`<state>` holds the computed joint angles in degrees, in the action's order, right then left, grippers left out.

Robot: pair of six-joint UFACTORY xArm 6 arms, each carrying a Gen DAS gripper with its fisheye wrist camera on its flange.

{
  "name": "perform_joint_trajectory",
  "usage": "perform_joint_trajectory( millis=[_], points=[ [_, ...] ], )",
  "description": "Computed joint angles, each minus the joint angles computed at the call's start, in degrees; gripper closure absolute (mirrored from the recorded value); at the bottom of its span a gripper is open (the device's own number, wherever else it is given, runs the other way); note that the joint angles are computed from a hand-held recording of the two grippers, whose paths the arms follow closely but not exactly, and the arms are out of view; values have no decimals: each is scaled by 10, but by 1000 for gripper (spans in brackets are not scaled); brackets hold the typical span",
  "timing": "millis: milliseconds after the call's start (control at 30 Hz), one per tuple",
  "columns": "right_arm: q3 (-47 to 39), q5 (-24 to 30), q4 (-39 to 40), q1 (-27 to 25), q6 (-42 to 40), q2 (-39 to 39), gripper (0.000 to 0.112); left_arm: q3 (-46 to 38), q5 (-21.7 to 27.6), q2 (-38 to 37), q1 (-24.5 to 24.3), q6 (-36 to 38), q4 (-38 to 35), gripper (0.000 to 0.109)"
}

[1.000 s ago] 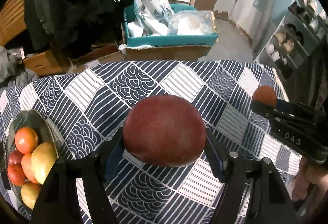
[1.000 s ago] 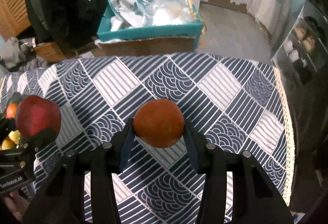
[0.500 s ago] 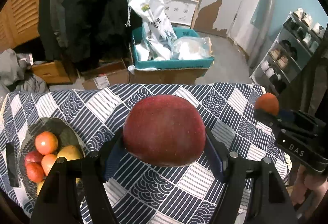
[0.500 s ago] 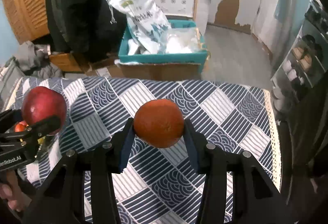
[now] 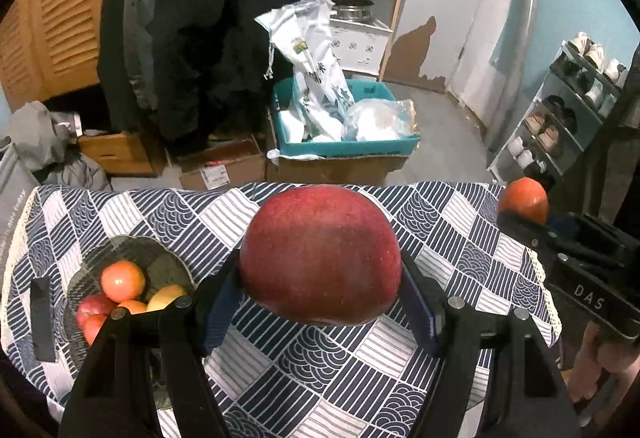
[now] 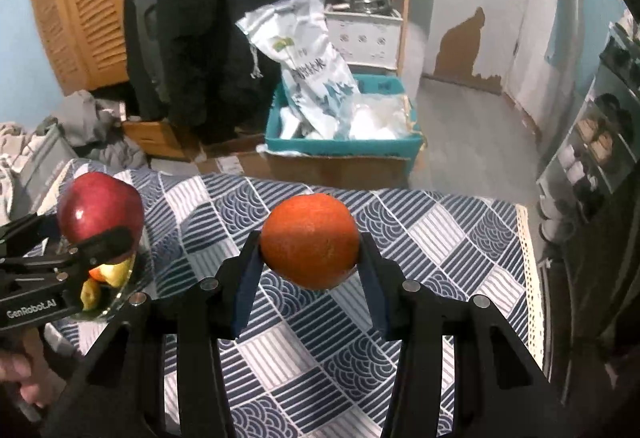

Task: Organize fruits
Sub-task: 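Lift and carry the red apple to the bowl while the right gripper carries the orange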

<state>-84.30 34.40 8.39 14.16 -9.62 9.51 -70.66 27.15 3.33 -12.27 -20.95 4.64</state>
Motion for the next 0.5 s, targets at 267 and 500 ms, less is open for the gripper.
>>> perform_joint_trajectory(
  millis=[267,500],
  points=[
    [-2,2,30,15,-23,-15,66,31,-7,-39,15,-11,20,34],
    [-21,6,39,36,-32,-10,66,59,-8,-73,30,-11,19,34]
  ],
)
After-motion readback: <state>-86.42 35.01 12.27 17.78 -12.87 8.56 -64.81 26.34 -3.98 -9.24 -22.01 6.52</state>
